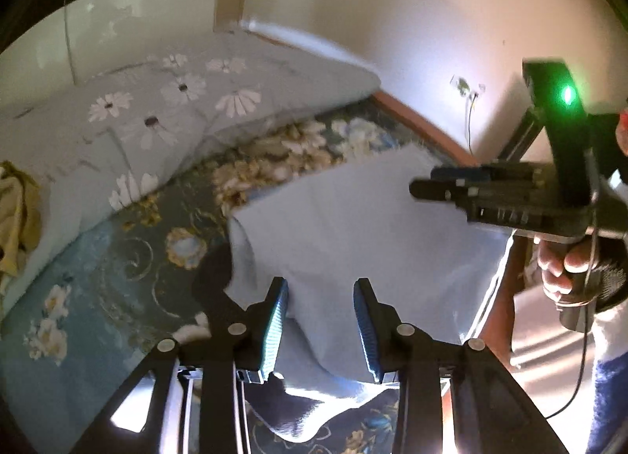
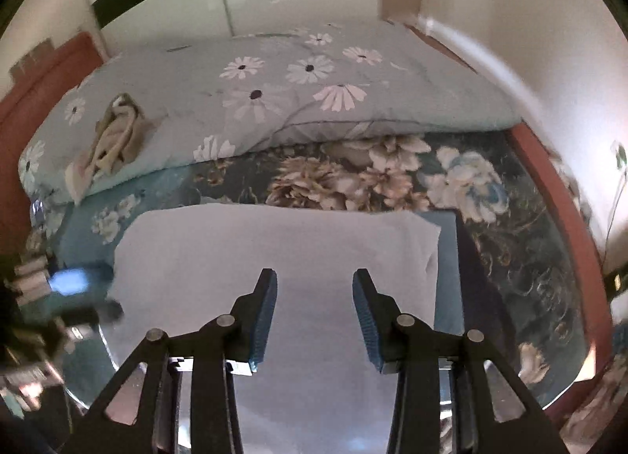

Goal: Fold clothes
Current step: 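Lift the folded sweatshirt with both tools and carry it to the clothes stack, then lower the sweatshirt onto the folded clothes stack and open both tools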

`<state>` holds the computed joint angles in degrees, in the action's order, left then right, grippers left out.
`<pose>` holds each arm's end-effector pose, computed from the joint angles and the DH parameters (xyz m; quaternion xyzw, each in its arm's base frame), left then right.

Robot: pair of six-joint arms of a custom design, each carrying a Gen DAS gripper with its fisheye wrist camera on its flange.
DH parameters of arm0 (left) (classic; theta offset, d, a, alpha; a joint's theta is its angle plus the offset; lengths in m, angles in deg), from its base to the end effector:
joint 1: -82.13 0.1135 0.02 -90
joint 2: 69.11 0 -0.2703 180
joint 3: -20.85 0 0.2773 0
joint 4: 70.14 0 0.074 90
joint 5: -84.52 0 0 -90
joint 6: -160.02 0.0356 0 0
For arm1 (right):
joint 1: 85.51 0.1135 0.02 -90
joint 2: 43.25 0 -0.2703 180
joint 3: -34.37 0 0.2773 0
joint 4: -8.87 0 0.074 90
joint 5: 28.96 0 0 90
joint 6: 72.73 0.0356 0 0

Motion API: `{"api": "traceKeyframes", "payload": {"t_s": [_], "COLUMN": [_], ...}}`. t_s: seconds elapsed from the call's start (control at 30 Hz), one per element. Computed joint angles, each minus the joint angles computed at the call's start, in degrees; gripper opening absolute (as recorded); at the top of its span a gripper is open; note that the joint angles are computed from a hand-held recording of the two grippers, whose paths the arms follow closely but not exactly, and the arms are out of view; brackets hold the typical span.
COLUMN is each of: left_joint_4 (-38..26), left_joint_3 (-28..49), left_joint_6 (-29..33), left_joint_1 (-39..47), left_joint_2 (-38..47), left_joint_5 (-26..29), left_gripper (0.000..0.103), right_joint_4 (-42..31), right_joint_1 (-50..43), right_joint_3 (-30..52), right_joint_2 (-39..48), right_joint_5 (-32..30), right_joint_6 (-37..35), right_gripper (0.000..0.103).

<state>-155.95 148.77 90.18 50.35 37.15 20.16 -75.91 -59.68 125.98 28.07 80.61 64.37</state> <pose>0.3316 -0.2236 0.3799 0.4608 0.8327 -0.2372 0.1951 0.2211 0.0938 0.3687 0.2143 0.9377 -0.0040 0.2735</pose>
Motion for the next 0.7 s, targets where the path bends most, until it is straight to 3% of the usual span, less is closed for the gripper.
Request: {"api": "traceKeyframes", "payload": {"t_s": [0.23, 0.43, 0.53, 0.7], "left_joint_4": [1.13, -0.27, 0.50, 3.61], "left_joint_3": [-3.89, -3.13, -5.14, -11.64], "left_joint_6": [-1.13, -0.92, -0.49, -0.71], "left_joint_1": [-2.10, -0.11, 1.65, 4.53], "left_joint_2": [0.01, -0.95, -3.80, -9.21], "left_joint_5": [-3.61, -0.35, 1.87, 3.56], "left_gripper": [0.041, 0.041, 0.042, 0.054], "right_joint_4": [3.37, 1.54, -0.81, -6.79], "right_joint_1": [-1.36, 1.18, 6.12, 16.65], "right_joint_3": [-4.88, -3.56, -3.08, -2.51], "right_joint_2": [-1.09, -1.52, -2.91, -3.36], "right_joint_5": [-2.08, 0.47, 5.00, 12.22], "right_joint_6": [1.62, 3.83, 9.33, 23.43], "right_gripper": [0.042, 0.042, 0.042, 0.042]}}
